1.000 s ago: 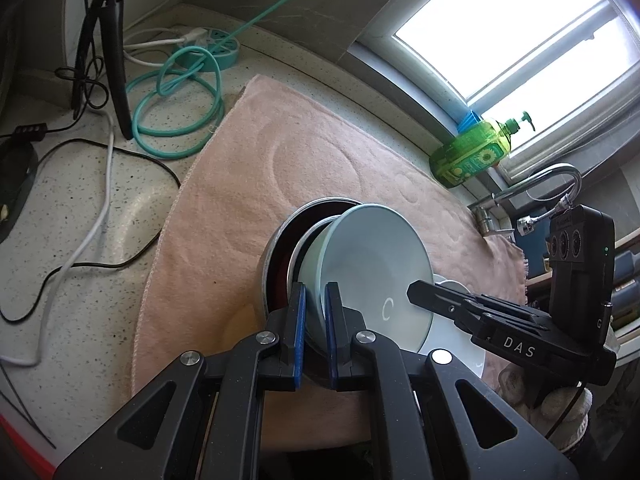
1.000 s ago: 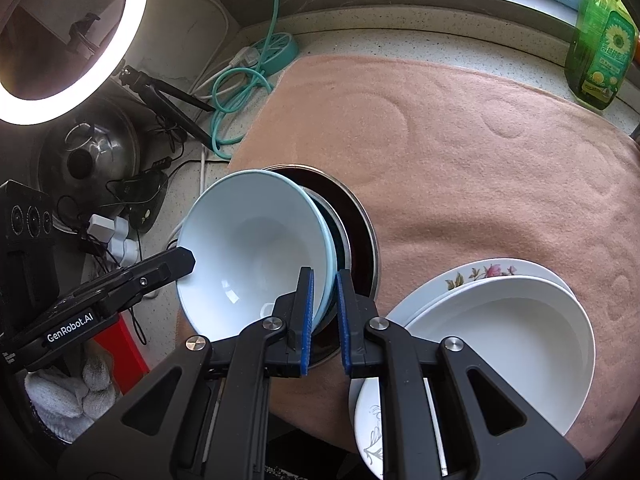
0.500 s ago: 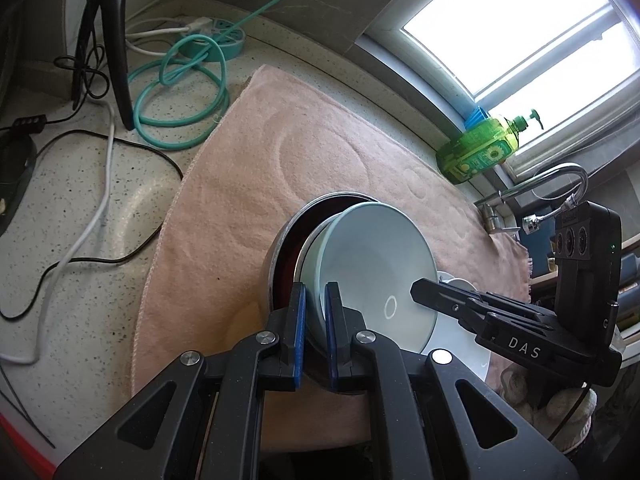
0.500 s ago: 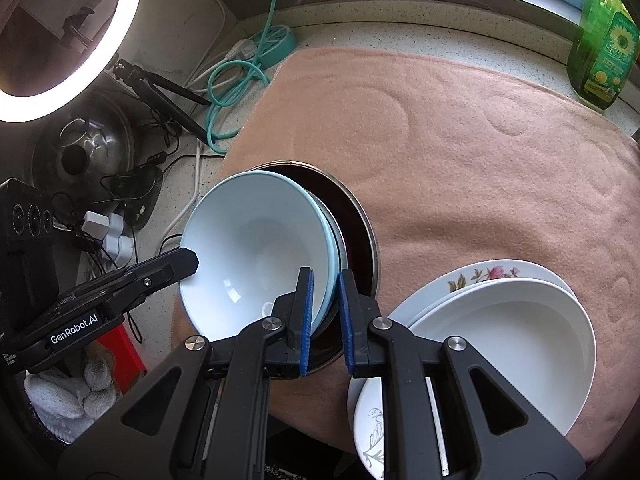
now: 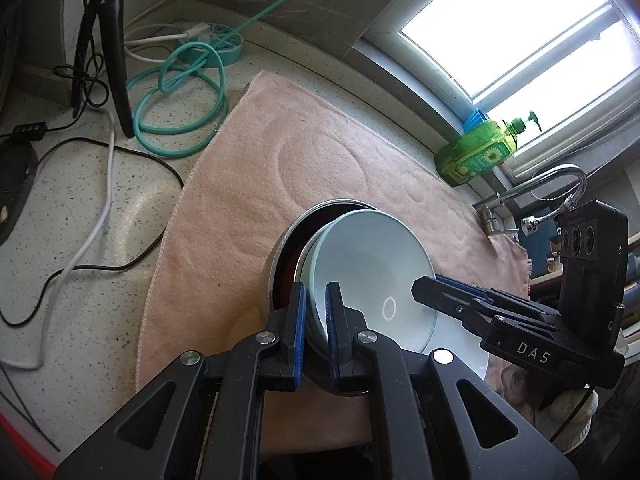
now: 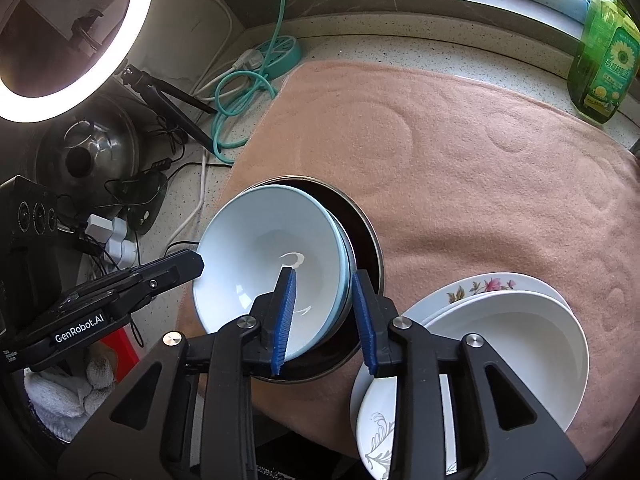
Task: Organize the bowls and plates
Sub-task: 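Lower the blue bowl into the red bowl and open the right gripper, then close the right gripper on the rim of the nested bowl stack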
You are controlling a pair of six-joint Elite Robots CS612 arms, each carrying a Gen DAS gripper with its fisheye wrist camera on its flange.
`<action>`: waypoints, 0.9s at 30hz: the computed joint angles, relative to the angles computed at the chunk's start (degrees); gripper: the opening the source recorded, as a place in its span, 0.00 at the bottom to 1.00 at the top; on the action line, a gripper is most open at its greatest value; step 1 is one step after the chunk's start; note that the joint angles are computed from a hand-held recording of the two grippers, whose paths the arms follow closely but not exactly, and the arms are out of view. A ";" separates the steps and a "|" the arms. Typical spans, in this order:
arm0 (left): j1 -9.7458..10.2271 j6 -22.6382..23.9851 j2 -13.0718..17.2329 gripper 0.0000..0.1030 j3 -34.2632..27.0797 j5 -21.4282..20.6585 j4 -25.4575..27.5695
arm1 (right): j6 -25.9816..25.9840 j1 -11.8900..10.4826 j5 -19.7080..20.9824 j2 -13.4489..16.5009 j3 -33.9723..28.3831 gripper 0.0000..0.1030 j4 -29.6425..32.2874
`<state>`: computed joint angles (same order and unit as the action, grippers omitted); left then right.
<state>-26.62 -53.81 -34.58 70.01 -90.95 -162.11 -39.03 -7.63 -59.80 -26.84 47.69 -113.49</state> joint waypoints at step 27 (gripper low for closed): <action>-0.24 -1.68 -3.60 0.45 6.88 5.19 -2.48 | 6.58 -3.44 6.97 -0.65 1.42 0.82 -7.48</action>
<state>-26.87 -55.49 -38.19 76.89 -85.76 -164.60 -32.45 -11.07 -52.83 -27.49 49.11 -120.97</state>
